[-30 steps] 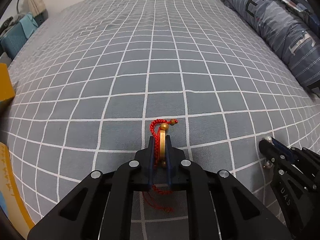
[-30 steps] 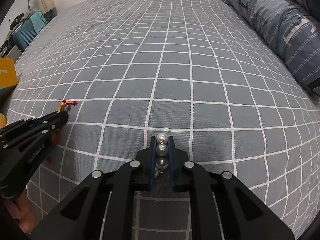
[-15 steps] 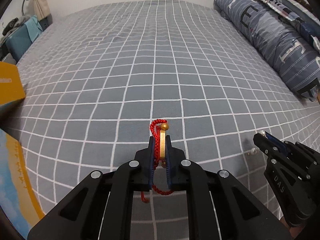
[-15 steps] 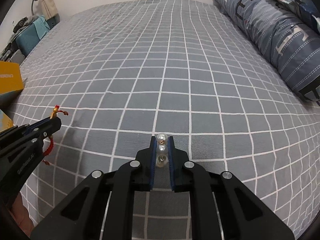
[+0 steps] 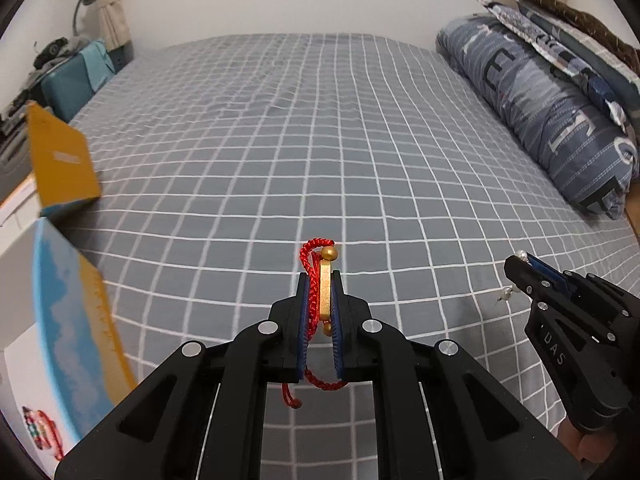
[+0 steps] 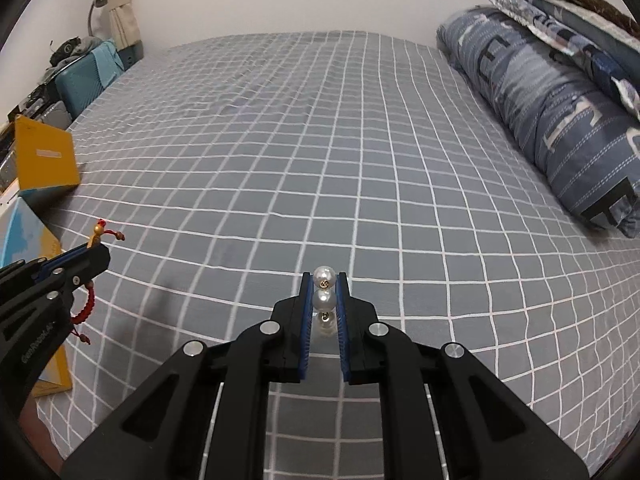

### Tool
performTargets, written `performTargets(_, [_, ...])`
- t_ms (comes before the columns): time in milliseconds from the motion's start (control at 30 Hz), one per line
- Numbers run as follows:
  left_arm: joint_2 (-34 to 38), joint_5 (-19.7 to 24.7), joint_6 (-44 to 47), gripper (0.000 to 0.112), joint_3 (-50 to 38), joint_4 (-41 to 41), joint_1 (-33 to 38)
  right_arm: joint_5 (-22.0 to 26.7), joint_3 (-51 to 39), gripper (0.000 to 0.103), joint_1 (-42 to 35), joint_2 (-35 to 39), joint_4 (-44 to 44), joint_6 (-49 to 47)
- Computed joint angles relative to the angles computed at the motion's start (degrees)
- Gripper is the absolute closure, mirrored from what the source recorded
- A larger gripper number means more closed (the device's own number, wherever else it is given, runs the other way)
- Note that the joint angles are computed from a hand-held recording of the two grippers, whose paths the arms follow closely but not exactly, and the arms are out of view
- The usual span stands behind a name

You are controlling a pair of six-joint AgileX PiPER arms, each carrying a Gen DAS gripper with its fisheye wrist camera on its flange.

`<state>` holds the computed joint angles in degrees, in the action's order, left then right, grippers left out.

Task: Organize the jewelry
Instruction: 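Carry both items into the white box and open both tools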

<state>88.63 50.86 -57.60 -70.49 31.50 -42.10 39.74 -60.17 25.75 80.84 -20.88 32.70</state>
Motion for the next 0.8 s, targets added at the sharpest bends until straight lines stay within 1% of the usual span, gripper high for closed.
performTargets(233, [-7.6,4.7,-2.1,0.103,3.4,2.8,-0.6,4.9,-3.1,0.093,7.9,-1.7,-4.8,6.7])
performTargets(467, [-15.5,9.7,-2.4,0.103,6.4,4.0,0.0,9.2,-7.9,0.093,16.1,-1.1,-8.2,11.7])
performTargets(633, [-22.5,13.8,-2.2,0.103,9.1,5.2,1.1,12.3,-13.1,0.093,23.0,1.0,-10.6,15.0])
performTargets(800, [-29.7,16.7,0.8,0.103,11.4,3.8,5.9,14.5,-19.4,0.093,30.1,5.0,-12.6,18.0])
